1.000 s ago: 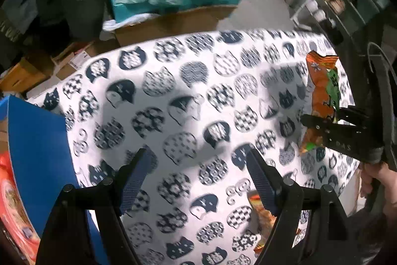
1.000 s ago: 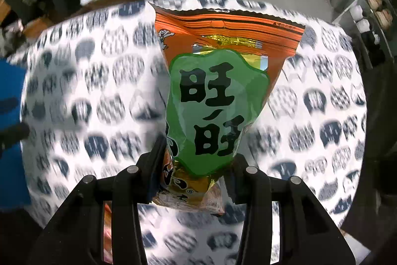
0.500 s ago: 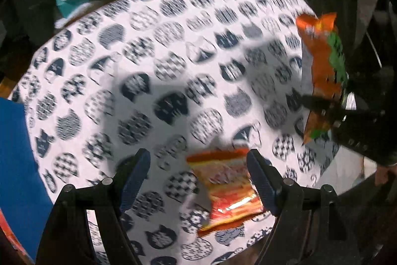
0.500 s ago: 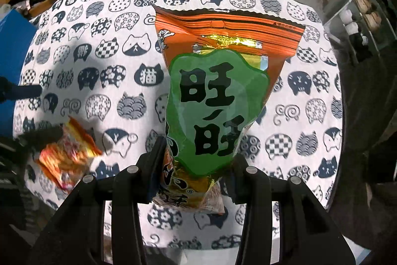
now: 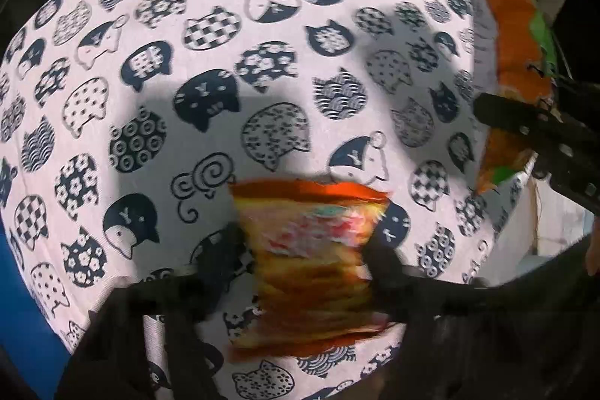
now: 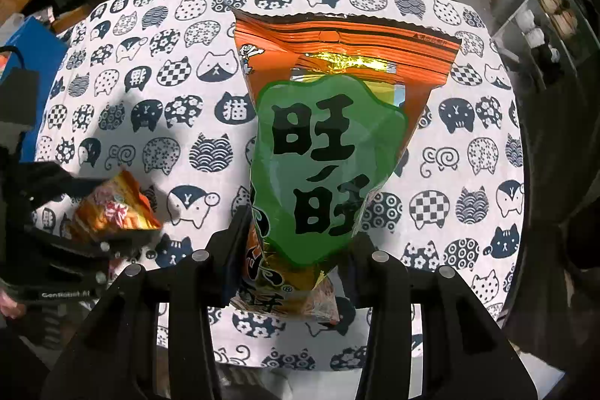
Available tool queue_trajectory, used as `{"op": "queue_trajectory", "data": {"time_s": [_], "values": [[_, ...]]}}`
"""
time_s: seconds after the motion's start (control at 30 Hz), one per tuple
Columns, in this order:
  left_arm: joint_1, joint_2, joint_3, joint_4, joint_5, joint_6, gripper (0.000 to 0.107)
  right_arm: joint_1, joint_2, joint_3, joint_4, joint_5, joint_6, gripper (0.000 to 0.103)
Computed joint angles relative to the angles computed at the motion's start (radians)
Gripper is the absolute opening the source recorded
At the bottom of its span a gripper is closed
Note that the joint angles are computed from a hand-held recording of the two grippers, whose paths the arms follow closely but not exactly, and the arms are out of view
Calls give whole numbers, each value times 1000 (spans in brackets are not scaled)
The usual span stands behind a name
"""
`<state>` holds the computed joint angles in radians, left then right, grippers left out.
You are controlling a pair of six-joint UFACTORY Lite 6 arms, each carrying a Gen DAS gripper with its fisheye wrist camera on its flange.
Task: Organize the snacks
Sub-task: 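Carry green-labelled bag with right tool while left tool carries stick-snack bag to box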
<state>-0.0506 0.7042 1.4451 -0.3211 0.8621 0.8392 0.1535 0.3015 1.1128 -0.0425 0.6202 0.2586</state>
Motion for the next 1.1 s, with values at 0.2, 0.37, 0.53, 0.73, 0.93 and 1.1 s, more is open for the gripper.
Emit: {"op": "queue_trajectory", "data": {"time_s": [0.2, 0.37, 0.53, 0.73, 0.93, 1.1], "values": [[36, -52, -14, -18, -4, 63, 46, 41, 17, 39, -41, 16, 36, 42], [63, -138, -42, -21, -46, 96, 46, 71, 17, 73, -65, 32, 62, 42], [107, -202, -23, -23, -46, 117, 46, 100, 6, 107, -77, 47, 83, 42], [166, -276, -28, -47, -53, 172, 46, 141, -2, 171, -78, 70, 92, 42], [238, -358, -43, -96, -58, 255, 46, 202, 8, 257, -80, 99, 110, 42], [319, -385, -22, -134, -35, 321, 46, 258, 51, 360, -79, 130, 119, 42]]}}
